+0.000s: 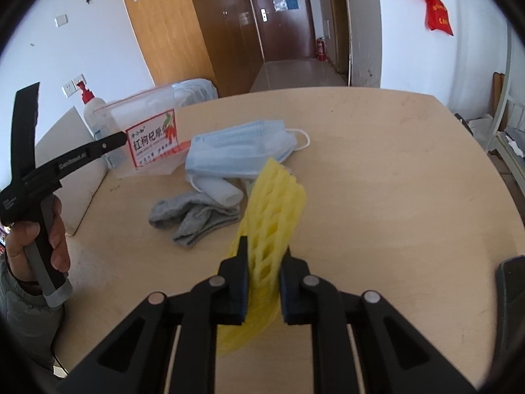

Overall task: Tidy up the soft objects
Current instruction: 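Lift the yellow net and zip bag and carry both toward the white foam box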

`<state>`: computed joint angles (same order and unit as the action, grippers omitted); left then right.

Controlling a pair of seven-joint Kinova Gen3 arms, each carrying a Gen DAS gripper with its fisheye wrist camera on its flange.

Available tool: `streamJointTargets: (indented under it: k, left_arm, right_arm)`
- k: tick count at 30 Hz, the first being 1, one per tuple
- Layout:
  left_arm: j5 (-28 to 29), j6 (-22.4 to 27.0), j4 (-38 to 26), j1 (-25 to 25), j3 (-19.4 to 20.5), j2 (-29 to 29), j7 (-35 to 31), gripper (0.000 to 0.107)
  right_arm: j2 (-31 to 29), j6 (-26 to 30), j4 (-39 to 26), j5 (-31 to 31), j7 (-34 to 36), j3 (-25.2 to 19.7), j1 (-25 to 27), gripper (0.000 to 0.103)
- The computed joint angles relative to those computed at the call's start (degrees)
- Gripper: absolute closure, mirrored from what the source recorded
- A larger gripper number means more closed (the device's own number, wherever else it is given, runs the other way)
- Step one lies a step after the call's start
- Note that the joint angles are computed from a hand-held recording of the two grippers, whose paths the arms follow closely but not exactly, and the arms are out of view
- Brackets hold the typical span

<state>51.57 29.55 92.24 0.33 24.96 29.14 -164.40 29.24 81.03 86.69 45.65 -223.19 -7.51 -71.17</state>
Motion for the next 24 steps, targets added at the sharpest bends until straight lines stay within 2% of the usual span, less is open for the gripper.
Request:
streamJointTargets:
  k: [4,9,12,18,21,24]
  left_arm:
    - [5.2,0.0,2.4,-3.4,2.8,-2.0,-6.2,0.107]
    - [10.5,1.3,4.6,-3.9,1.5,-4.5,-11.7,0.107]
    - [9.5,2.0,5.1,-1.6,-1.6,-5.1,-11.4,0.107]
    - [7.7,2.4,4.5,1.2,-4.9,-4.5,-8.9,0.107]
    - [7.7,1.8,4.8,0.9,-4.6,-4.6,-9.4,0.107]
    - [11.8,1.4,6.7,-1.1,-2.8,-5.6,-14.2,0.107]
  right_arm:
    - [0.4,2.5,-1.4,1.0,0.0,0.2,-1.3,0.085]
    - [0.7,4.0,-2.4,1.9,-0.2,0.1,-2.4,0.085]
    - [1.0,4.4,-2.9,2.0,0.0,0.1,-2.6,0.085]
    - [1.2,4.0,-3.2,2.3,0.6,0.2,-2.7,0.085]
    - [1.0,3.8,-2.7,2.5,0.0,0.3,-2.9,0.085]
    - [1.1,4.3,-2.8,2.5,-0.1,0.3,-3.0,0.085]
